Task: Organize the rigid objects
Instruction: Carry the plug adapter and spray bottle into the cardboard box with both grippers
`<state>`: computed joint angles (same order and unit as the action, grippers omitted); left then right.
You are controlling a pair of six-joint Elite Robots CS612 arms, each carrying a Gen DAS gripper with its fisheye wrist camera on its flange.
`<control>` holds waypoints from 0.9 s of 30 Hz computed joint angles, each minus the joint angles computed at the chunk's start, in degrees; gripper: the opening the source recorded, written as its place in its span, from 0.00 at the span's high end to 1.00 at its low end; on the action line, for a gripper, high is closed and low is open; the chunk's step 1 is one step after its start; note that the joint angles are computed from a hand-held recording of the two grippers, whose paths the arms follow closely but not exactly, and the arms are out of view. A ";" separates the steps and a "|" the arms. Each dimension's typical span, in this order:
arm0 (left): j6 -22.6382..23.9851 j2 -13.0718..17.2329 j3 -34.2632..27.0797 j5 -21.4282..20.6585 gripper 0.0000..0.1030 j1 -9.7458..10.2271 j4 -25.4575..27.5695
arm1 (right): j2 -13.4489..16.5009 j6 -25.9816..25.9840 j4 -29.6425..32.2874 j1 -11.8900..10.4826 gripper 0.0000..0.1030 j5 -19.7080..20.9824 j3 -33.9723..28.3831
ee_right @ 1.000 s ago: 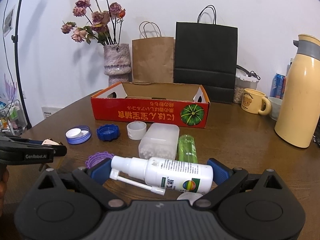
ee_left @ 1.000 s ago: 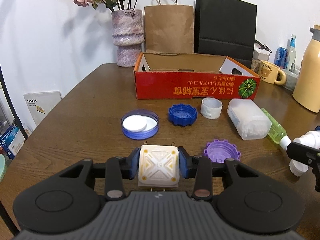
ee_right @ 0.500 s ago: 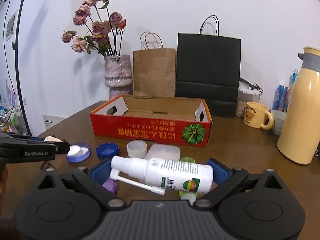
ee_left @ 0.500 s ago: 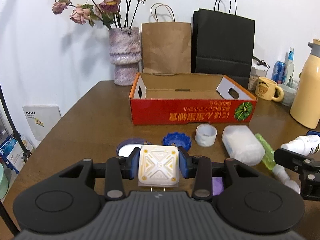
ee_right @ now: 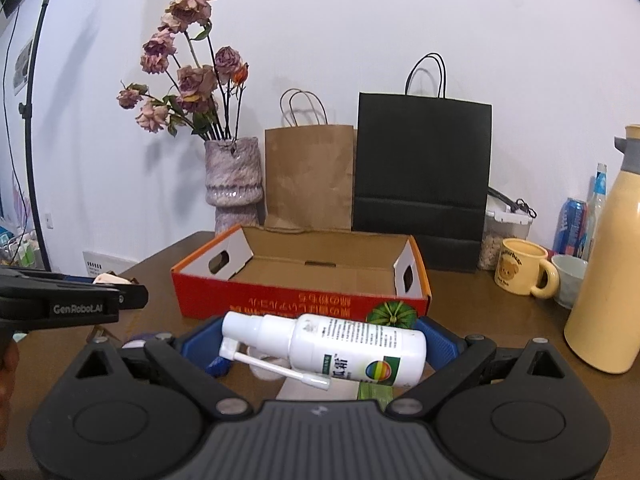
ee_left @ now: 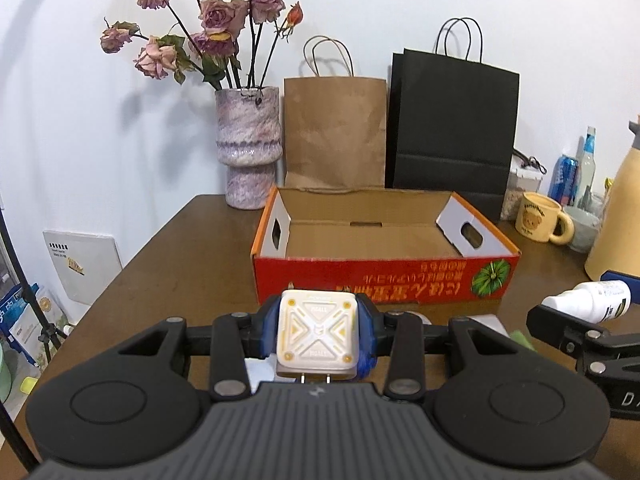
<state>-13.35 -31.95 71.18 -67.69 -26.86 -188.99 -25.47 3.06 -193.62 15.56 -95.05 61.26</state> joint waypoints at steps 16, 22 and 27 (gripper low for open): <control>-0.07 4.62 -10.75 0.74 0.61 0.51 3.47 | 5.40 0.43 4.85 -0.90 0.03 1.25 -12.90; -0.41 6.66 -15.22 0.69 0.61 0.82 5.36 | 7.93 0.26 8.09 -1.09 0.03 1.49 -18.60; -0.91 8.61 -19.40 0.32 0.61 1.11 7.55 | 10.15 0.44 10.99 -1.39 0.03 2.16 -23.27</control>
